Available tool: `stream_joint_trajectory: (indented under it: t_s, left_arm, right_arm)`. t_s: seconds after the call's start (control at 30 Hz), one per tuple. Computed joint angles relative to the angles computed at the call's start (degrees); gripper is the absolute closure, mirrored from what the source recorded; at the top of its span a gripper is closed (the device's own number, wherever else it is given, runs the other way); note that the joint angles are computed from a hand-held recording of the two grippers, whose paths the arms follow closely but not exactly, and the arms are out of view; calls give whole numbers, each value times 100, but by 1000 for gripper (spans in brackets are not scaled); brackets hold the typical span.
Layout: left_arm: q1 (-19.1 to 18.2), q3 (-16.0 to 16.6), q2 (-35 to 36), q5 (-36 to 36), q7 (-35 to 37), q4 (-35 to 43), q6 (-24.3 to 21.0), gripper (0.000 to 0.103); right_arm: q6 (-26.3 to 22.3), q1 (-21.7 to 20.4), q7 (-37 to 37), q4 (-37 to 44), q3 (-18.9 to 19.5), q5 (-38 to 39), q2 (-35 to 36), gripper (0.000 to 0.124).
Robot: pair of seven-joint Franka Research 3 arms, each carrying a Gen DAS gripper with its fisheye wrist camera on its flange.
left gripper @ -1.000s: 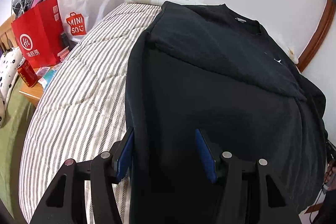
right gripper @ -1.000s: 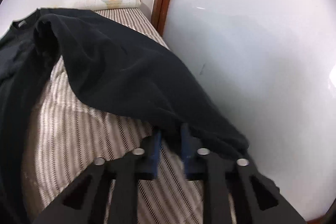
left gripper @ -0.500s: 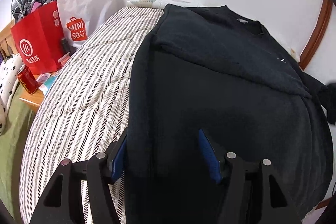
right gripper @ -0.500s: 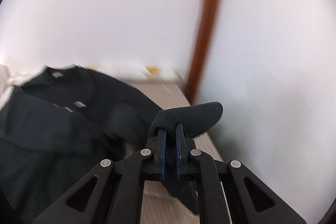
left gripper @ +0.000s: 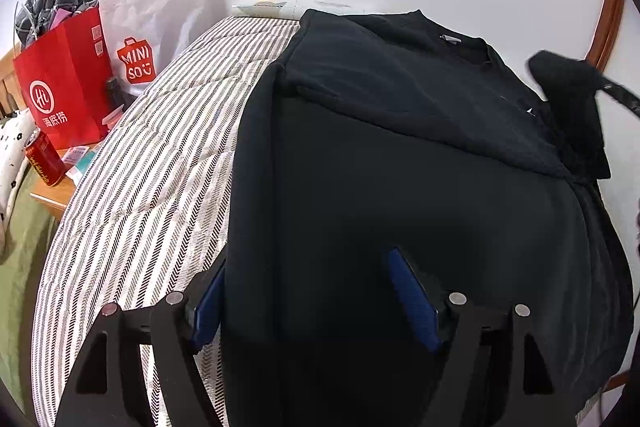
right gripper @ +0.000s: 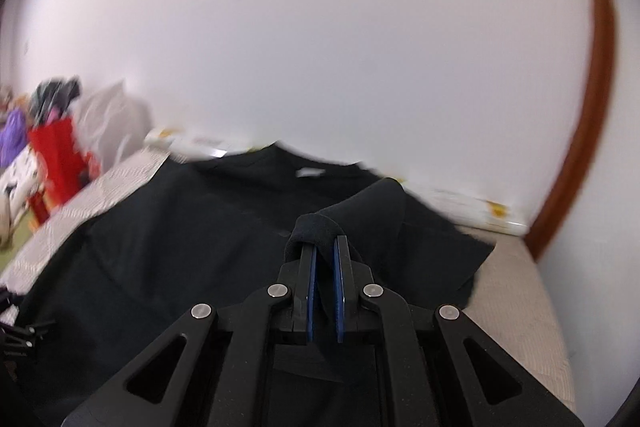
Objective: Fold small clothes
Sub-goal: 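Grasp the plain sleeve cuff with the right gripper and fold it across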
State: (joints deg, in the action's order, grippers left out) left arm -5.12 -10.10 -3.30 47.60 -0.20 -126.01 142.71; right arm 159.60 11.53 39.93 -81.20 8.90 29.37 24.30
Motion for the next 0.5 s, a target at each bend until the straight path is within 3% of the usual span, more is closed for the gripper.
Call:
stream_joint_trajectory:
  t_s: [0.07,0.17,0.23,0.3,0.33,0.4,0.5]
  left_arm:
    - [1,3,4,-5,11,4,10,28]
    - [5,7,-1,6,-9,-4,33,28]
    - [16,13,-24,31,-57,-38,97,28]
    - [33,16,-70,74,-135,-102,191,28]
    - [45,23,-104,66,-150,-144,260,28]
    - [61,33,-164,-69,-18,-196,332,28]
    - [140,22,-323,29,-37,-262,424,28]
  right_arm:
    - [-185,82,76,-73,-31,-107,22,115]
    - [-860,247,524,92,-264,-546,167,107]
    - [-1025,147,531,72,-201,-469,169,82]
    - [-573,41,397,-303,-143,-242,-6,59]
    - [-285,-79,296,-535,-102,-37,-146,55]
    - [-169,-230,221,-629,-97,166,-209,55]
    - [-612,-186,758,-243,-484,-315,29,55]
